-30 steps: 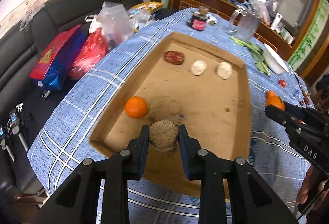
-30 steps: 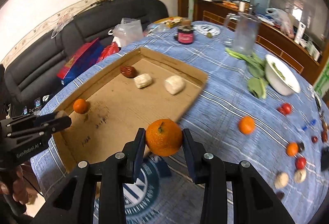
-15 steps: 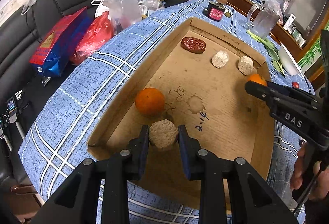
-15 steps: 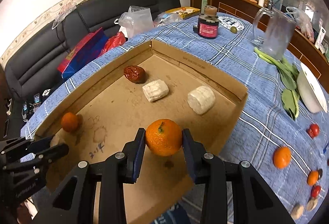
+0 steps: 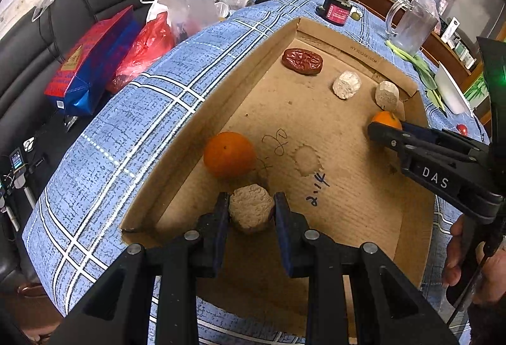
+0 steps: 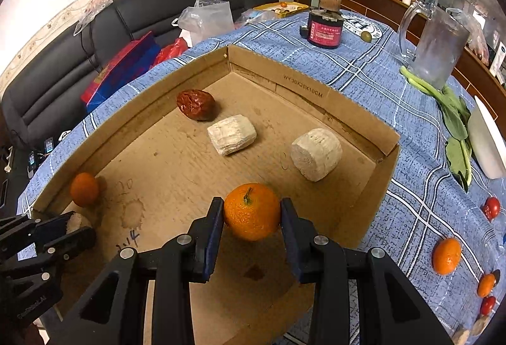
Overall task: Organize fruits
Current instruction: 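Carry the mandarin orange and round beige piece over the cardboard tray with both tools, then open the right tool to drop the orange while the left tool releases the round piece, then move both tools back from the tray to the fruit on the table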
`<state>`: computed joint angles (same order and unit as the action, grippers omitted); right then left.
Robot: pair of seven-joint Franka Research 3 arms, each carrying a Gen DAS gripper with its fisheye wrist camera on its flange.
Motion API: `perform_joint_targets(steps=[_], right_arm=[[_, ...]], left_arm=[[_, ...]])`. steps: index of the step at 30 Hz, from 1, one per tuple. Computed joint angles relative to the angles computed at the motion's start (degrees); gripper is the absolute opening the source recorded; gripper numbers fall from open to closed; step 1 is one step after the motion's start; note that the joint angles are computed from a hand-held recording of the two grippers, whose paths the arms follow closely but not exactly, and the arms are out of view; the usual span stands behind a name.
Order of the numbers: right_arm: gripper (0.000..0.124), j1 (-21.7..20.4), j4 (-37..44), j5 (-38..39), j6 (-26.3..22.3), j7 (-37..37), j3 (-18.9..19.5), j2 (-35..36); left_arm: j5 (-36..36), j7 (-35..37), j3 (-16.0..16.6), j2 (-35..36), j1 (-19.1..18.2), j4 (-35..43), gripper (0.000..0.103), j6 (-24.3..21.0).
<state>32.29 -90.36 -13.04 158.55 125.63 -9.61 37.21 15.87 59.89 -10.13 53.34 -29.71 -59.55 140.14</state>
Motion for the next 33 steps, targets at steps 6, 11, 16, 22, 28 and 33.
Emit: perform_joint_targets(steps=[6, 11, 16, 22, 28, 33], right_arm=[[0.043, -1.1, -0.8, 1.9, 0.8, -1.3, 1.2, -0.4], [0.059, 0.8, -2.9, 0.6, 1.9, 1.0, -0.9, -1.8], [0.059, 2.6, -5.4, -1.8, 2.7, 3.9, -2.7, -4.0], [0.059, 5.3, -11.1, -6.5, 4.8, 11.1, -5.2, -8.5], [0.059, 9.5, -18.7, -17.3, 5.9, 23.1, -9.3, -14.8], [0.059, 12.3, -26.9, -28.4, 5.7, 36.1, -11.8, -22.1]], left_arm=[[0.0, 0.6, -0.1, 0.3, -0.2, 0.7, 0.034, -0.6], [0.5, 0.4, 0.4, 0.1, -0.8, 0.8, 0.039, -1.5], [2.1, -1.3, 1.3, -2.0, -1.2, -2.1, 0.046, 0.0], [5.3, -4.1, 2.2, -6.1, -1.6, -7.8, 0.052, 3.8], [10.2, -8.3, 3.7, -9.6, -2.8, -12.4, 0.058, 6.7], [13.4, -10.9, 3.8, -11.8, -3.5, -15.2, 0.065, 8.7]])
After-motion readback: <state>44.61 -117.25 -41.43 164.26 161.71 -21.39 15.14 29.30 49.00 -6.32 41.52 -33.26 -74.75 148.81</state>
